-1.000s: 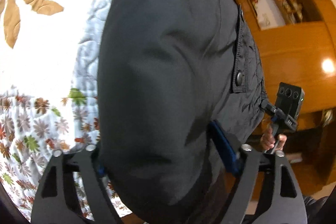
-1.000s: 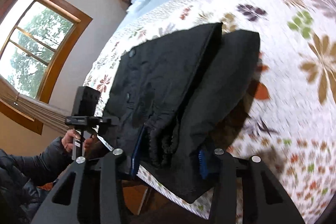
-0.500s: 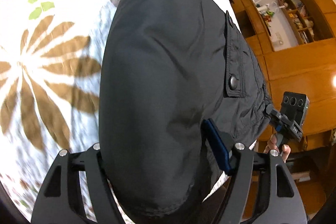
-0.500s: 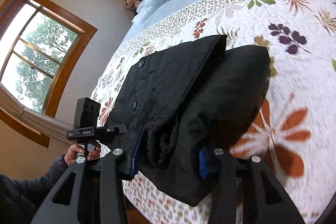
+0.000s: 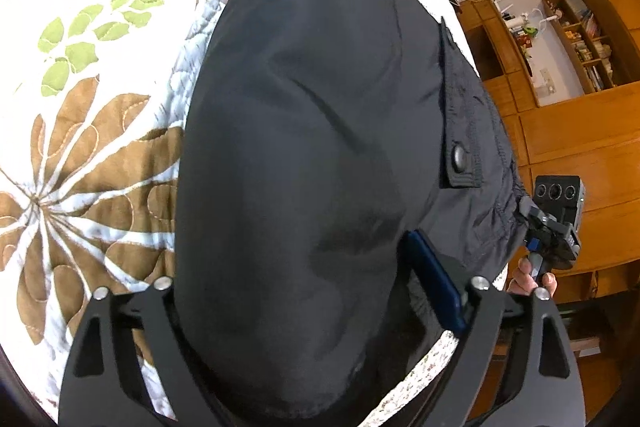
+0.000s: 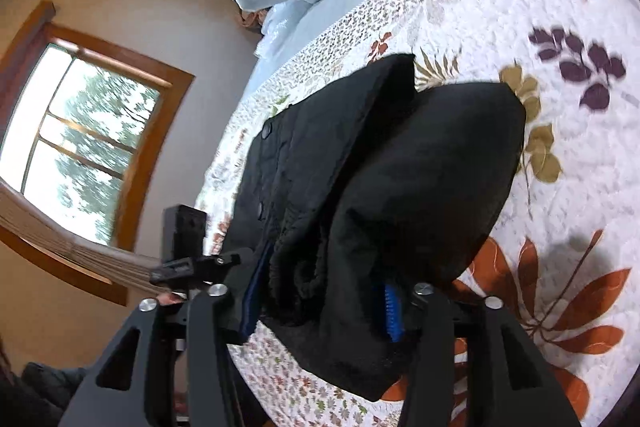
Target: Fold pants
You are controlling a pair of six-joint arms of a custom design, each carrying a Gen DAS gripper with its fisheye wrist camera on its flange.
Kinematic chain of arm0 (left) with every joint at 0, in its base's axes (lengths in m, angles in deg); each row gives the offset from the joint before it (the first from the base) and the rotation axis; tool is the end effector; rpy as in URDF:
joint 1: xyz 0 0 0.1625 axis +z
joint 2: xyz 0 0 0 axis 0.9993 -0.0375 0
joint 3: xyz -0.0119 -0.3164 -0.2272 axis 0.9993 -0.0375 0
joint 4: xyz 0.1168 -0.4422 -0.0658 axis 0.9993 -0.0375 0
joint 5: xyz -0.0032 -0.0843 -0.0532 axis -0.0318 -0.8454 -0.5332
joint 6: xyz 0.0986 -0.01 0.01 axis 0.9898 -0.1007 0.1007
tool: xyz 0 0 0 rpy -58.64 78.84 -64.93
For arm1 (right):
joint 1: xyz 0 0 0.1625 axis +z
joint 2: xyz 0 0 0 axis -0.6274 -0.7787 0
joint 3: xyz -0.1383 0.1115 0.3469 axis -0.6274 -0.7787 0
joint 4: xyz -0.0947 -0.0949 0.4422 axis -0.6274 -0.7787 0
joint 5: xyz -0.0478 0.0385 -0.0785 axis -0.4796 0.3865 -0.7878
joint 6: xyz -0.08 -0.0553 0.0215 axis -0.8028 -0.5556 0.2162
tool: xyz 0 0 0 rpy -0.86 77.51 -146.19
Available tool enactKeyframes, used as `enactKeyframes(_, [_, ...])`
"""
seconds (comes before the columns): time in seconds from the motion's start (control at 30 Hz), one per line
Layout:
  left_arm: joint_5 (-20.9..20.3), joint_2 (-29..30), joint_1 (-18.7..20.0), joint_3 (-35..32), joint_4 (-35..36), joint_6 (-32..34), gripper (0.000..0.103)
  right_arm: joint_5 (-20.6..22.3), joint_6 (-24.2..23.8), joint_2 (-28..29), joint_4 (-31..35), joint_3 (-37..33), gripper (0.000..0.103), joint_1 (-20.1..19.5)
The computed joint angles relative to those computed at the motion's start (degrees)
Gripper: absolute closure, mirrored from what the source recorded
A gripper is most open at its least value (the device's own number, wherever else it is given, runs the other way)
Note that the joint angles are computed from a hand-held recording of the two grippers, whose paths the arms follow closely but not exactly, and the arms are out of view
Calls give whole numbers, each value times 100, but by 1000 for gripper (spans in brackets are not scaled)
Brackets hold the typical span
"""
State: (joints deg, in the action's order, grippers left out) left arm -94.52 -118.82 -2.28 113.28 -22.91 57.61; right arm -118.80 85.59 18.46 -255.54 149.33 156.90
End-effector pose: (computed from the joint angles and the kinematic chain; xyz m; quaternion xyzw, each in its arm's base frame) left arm 0.0919 -0.5901 0.4203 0.1748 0.9838 0.0348 0.0169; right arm 0.3384 -0.3823 -0.0216 0.0517 0.9481 -0.2997 0.0930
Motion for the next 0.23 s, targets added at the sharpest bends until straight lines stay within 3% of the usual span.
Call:
enactKeyframes(0.1, [-42,-75,98,-40,65,183,12,-28,270,21,-456,293,37,14])
enactKeyframes(0.23, [240,-227,66,-43,1,242,7,-744,642,-197,-438,579,29,387])
